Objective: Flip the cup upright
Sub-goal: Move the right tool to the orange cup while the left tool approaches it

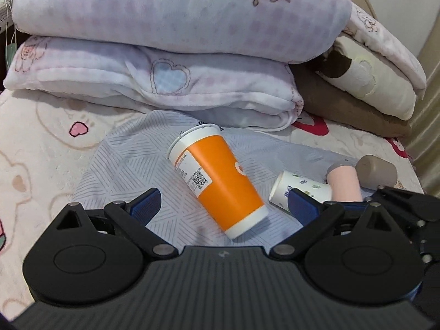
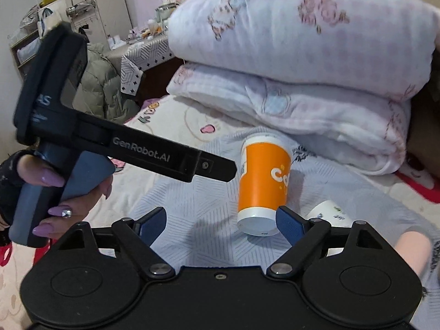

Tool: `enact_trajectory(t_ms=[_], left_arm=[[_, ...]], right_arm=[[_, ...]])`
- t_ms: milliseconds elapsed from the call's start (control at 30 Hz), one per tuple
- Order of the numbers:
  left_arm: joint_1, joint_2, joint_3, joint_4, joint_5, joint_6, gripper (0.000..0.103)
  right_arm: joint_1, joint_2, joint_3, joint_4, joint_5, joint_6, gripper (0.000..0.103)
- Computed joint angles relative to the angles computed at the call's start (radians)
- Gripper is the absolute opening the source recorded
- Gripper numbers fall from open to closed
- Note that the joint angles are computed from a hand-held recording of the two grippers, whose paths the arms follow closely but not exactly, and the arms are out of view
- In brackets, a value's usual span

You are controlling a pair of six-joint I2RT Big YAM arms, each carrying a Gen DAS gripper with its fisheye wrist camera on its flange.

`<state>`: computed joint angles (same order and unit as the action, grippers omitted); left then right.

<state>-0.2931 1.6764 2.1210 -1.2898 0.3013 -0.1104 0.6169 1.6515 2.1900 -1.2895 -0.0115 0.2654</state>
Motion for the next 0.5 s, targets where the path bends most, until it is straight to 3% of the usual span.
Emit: enact_trajectory(t_ms=[167, 300, 500], left_arm=[[0.013, 0.033, 0.005, -0.008, 0.007, -0.056, 0.1], [0.028, 0.039, -0.026, 0.013, 0.058, -0.106, 0.099], [0.047, 0.083, -0.017, 0.014, 0.16, -0.184, 0.096]], right_arm=[[-0.013, 0.023, -0.058, 0.076, 0.04, 0.021, 0.087], [-0.014, 0.018, -0.12, 0.142, 0.088, 0.044, 0.086], [-0.04, 0.038, -0.137, 0.176, 0.032, 0.143, 0.086]])
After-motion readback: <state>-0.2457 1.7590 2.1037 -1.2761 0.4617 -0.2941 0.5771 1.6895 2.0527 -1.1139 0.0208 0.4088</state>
